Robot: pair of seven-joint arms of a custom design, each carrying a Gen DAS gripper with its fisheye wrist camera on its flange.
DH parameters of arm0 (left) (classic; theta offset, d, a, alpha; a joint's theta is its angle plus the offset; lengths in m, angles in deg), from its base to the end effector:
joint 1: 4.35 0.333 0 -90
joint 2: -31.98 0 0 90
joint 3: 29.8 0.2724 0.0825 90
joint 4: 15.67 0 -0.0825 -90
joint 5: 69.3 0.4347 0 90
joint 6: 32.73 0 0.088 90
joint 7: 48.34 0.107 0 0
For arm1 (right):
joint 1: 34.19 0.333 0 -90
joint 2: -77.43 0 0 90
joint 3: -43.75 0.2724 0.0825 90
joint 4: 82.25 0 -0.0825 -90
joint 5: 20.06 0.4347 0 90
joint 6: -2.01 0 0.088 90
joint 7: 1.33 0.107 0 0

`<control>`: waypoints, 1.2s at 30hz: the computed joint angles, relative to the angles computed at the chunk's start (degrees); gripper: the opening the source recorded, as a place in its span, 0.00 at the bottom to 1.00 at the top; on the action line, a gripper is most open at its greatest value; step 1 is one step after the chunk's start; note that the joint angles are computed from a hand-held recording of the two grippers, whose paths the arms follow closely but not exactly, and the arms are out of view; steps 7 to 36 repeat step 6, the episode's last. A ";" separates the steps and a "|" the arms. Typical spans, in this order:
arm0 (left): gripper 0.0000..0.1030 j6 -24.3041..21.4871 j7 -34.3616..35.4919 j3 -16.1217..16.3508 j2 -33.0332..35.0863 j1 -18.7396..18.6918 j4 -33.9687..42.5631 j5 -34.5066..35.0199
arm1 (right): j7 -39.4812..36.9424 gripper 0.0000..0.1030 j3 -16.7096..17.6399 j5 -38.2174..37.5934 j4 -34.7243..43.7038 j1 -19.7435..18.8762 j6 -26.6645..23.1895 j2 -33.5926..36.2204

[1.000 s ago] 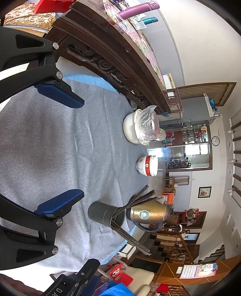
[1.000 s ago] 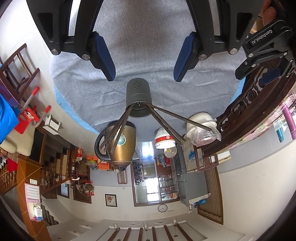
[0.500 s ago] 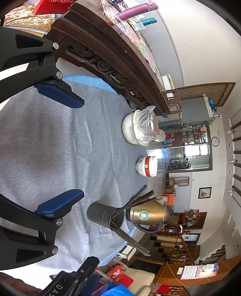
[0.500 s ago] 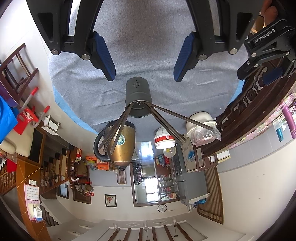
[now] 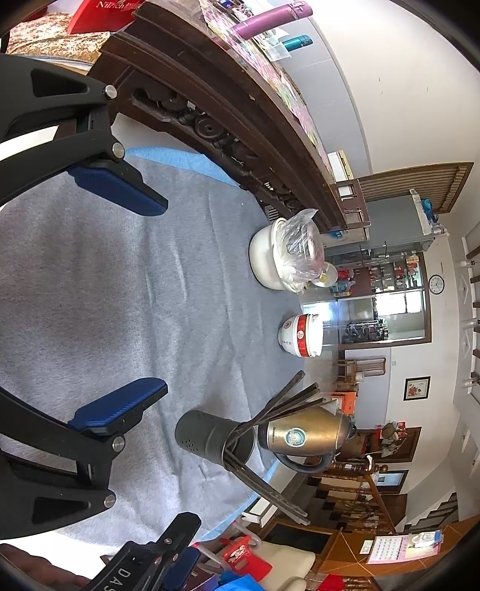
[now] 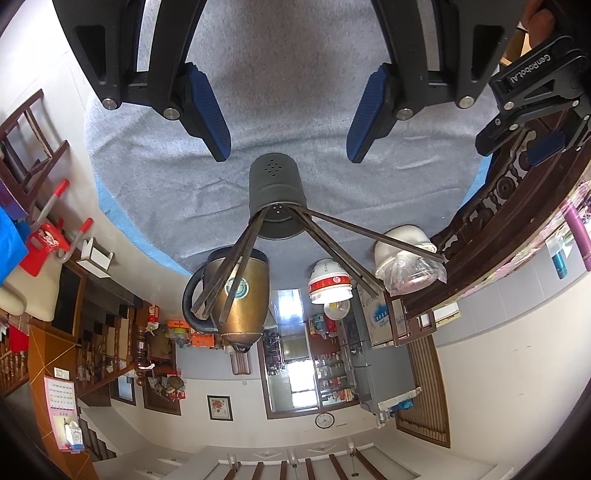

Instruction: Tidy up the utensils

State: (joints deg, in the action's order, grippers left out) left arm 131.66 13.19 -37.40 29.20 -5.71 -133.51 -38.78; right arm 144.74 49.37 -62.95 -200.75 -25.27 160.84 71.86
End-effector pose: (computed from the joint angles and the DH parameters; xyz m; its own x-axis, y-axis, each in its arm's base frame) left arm 0.6209 -0.1276 0.4892 -0.0606 -0.9924 -0.1068 -0.6147 0.1214 -0.7794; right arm 0.5942 0.1859 0.4962 -0.1031 -0.9936 -0.0464 -0.5986 0.0993 -0.7949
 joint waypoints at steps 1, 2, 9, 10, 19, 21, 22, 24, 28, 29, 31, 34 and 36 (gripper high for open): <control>0.87 -0.40 1.26 0.06 0.75 -0.17 0.64 -1.55 | -0.12 0.68 -0.18 0.38 0.17 -0.08 0.12 0.38; 0.87 -0.76 2.96 0.11 1.62 -0.39 1.36 -3.58 | -0.27 0.68 -0.45 0.71 0.36 -0.21 0.17 0.79; 0.87 -4.16 8.89 0.25 9.48 -0.54 8.63 -10.97 | 0.85 0.68 -2.09 -1.82 3.10 -0.90 -1.82 4.61; 0.87 -4.16 8.89 0.25 9.48 -0.54 8.63 -10.97 | 0.85 0.68 -2.09 -1.82 3.10 -0.90 -1.82 4.61; 0.87 -4.16 8.89 0.25 9.48 -0.54 8.63 -10.97 | 0.85 0.68 -2.09 -1.82 3.10 -0.90 -1.82 4.61; 0.87 -4.16 8.89 0.25 9.48 -0.54 8.63 -10.97 | 0.85 0.68 -2.09 -1.82 3.10 -0.90 -1.82 4.61; 0.87 -4.16 8.89 0.25 9.48 -0.54 8.63 -10.97 | 0.85 0.68 -2.09 -1.82 3.10 -0.90 -1.82 4.61; 0.87 -4.16 8.89 0.25 9.48 -0.54 8.63 -10.97 | 0.85 0.68 -2.09 -1.82 3.10 -0.90 -1.82 4.61; 0.87 -4.16 8.89 0.25 9.48 -0.54 8.63 -10.97 | 0.85 0.68 -2.09 -1.82 3.10 -0.90 -1.82 4.61; 0.87 -4.16 8.89 0.25 9.48 -0.54 8.63 -10.97 | 0.85 0.68 -2.09 -1.82 3.10 -0.90 -1.82 4.61; 0.87 -4.16 8.89 0.25 9.48 -0.54 8.63 -10.97 | 0.85 0.68 -2.09 -1.82 3.10 -0.90 -1.82 4.61; 0.87 -4.16 8.89 0.25 9.48 -0.54 8.63 -10.97 | 0.85 0.68 -2.09 -1.82 3.10 -0.90 -1.82 4.61; 0.87 -4.16 8.89 0.25 9.48 -0.54 8.63 -10.97 | 0.85 0.68 -2.09 -1.82 3.10 -0.90 -1.82 4.61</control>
